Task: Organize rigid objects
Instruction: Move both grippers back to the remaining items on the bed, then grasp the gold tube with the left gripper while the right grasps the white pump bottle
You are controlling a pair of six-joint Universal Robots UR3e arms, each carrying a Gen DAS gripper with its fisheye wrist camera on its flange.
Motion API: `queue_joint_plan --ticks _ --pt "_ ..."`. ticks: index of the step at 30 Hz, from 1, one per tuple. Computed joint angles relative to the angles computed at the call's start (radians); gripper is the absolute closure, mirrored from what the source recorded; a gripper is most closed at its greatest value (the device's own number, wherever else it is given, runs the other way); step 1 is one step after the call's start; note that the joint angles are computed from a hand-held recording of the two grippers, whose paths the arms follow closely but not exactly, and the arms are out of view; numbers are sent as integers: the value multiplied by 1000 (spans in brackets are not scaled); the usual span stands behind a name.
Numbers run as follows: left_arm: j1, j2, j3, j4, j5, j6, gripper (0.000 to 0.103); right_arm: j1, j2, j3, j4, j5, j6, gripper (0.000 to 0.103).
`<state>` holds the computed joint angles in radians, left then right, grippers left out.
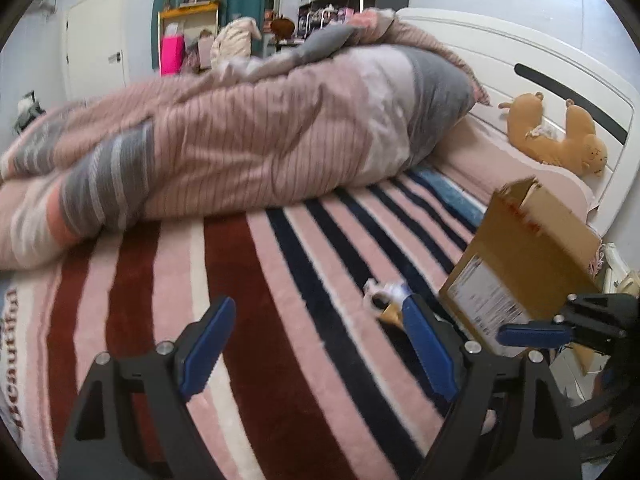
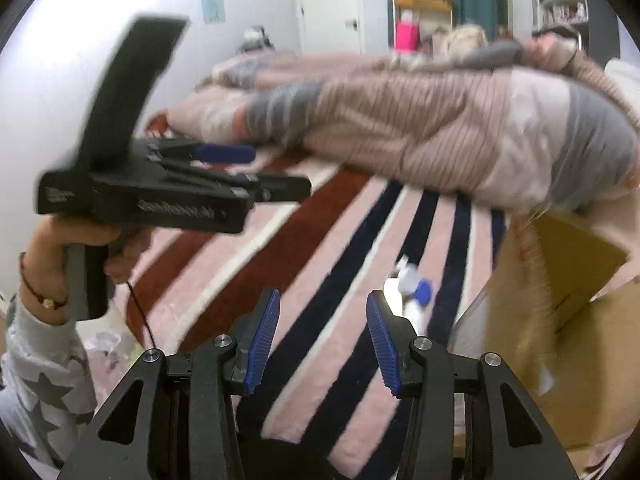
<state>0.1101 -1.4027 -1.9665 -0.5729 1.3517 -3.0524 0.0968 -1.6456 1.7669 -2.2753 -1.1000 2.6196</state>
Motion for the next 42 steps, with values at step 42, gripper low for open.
queue_joint_plan --ticks 42 --pt "-73 -294 -233 365 -132 -29 24 181 502 -159 -329 -517 87 64"
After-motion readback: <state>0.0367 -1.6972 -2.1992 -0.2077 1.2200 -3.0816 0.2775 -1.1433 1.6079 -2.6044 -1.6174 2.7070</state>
